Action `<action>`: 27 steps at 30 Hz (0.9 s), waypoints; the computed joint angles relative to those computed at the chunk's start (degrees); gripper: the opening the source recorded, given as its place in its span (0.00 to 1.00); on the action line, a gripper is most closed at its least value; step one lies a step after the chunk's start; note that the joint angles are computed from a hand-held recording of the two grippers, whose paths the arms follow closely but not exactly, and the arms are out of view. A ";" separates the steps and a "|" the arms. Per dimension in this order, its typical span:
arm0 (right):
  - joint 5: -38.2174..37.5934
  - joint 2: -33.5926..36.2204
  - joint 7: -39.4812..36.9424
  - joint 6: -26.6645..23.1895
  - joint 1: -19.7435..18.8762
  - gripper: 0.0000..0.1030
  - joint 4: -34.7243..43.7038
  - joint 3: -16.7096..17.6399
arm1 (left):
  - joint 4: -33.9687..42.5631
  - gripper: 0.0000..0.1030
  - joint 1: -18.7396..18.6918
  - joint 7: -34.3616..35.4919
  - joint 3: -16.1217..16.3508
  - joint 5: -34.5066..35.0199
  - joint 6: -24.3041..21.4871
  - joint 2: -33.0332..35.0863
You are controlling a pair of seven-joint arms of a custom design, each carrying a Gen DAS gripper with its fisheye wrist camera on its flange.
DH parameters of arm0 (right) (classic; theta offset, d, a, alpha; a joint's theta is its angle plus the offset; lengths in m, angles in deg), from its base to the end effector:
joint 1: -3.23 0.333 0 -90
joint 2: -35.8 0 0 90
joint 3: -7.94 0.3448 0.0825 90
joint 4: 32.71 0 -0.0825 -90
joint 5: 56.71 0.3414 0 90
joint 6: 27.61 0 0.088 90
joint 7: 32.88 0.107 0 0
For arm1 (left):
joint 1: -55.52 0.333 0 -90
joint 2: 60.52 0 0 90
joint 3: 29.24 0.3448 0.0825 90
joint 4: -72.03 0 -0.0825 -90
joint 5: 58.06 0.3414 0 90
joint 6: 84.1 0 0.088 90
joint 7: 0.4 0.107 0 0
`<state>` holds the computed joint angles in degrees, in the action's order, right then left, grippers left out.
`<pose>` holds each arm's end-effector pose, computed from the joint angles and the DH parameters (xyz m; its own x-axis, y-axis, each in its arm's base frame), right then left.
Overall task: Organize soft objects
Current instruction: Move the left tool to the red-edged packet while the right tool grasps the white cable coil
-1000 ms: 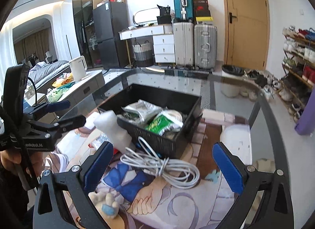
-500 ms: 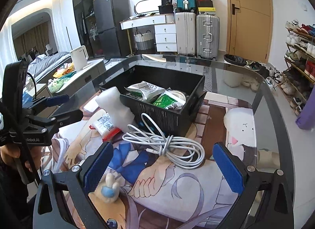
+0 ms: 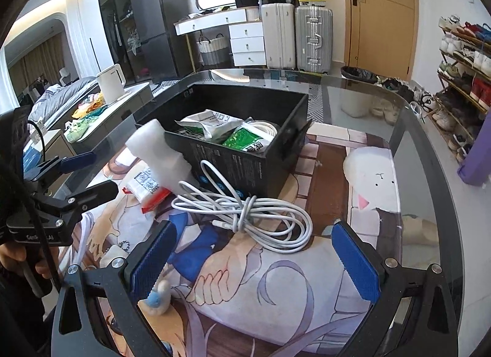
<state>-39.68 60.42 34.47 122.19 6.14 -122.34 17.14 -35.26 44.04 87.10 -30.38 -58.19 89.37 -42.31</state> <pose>0.6865 0.1181 0.5129 0.3836 -0.9181 -0.1001 -0.7464 -0.2444 -0.6189 0.6350 -0.1403 0.4974 -0.1874 -0.9814 0.0405 -0.6637 0.0962 -0.7417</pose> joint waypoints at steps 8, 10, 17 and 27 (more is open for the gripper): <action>-3.37 3.68 1.87 -3.57 1.34 0.99 5.07 -1.05 | 0.55 0.97 1.20 1.52 -1.49 -2.09 -1.53 0.80; -3.91 4.51 2.31 -4.31 1.34 0.99 6.15 -1.08 | 0.66 0.97 1.62 1.84 -1.89 -2.50 -1.85 0.93; -4.75 5.73 3.33 -5.58 1.03 0.99 7.41 -1.02 | 1.18 0.97 2.32 3.00 -2.74 -3.66 -2.96 1.21; -7.48 8.85 5.54 -9.22 2.43 0.99 11.79 -1.96 | 1.72 0.97 4.25 5.39 -4.87 -6.72 -5.05 1.47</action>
